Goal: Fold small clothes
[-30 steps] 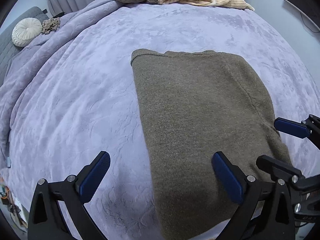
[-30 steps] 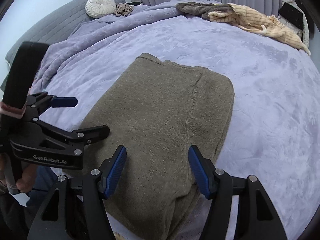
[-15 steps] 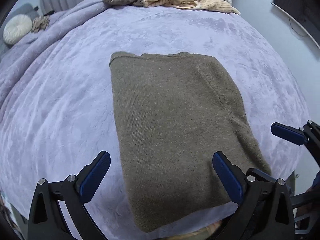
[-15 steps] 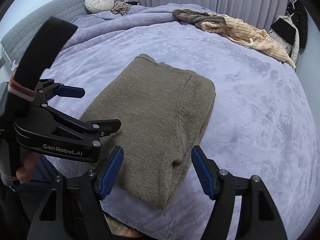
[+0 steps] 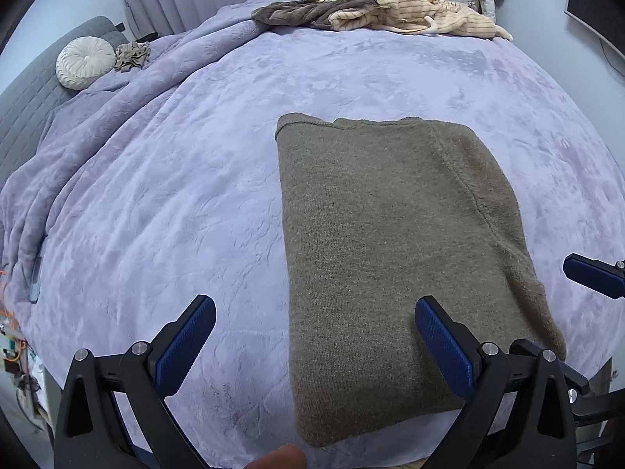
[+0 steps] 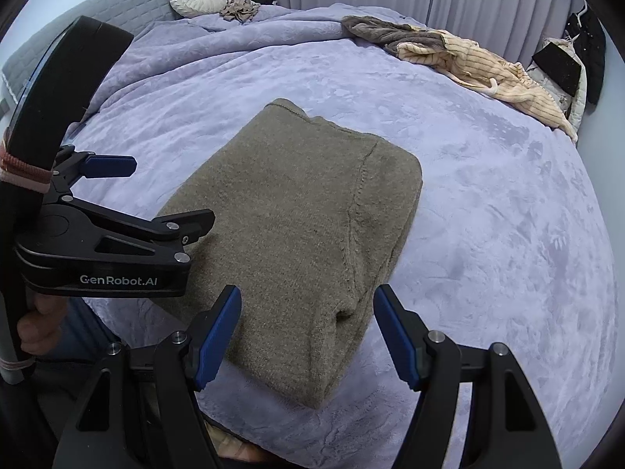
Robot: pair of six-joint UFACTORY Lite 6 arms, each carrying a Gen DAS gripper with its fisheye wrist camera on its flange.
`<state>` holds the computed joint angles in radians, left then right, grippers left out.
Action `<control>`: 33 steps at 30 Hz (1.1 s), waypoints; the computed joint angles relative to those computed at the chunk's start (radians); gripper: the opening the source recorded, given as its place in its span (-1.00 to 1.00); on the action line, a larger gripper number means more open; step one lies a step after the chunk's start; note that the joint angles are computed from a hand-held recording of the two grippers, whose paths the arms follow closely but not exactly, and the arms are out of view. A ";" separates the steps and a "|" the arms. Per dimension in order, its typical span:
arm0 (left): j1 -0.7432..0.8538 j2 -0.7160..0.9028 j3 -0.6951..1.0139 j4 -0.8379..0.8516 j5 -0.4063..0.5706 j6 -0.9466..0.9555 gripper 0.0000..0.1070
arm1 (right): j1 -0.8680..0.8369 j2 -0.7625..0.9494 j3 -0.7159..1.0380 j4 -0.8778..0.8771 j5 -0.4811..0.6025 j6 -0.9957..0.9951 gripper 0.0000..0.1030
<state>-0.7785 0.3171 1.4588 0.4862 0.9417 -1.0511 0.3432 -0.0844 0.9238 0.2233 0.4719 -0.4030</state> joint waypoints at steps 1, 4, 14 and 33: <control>0.004 -0.001 0.001 -0.010 -0.001 0.009 0.91 | 0.001 0.001 0.001 0.000 0.000 0.000 0.43; 0.015 0.003 0.007 -0.046 -0.008 0.034 0.91 | 0.000 0.006 0.005 0.001 0.000 -0.001 0.43; 0.037 0.003 0.006 -0.082 -0.021 0.061 0.91 | -0.009 0.019 0.018 0.022 0.006 -0.025 0.43; 0.043 0.034 0.044 -0.107 -0.012 0.083 0.91 | -0.005 0.059 0.040 0.026 0.005 -0.031 0.43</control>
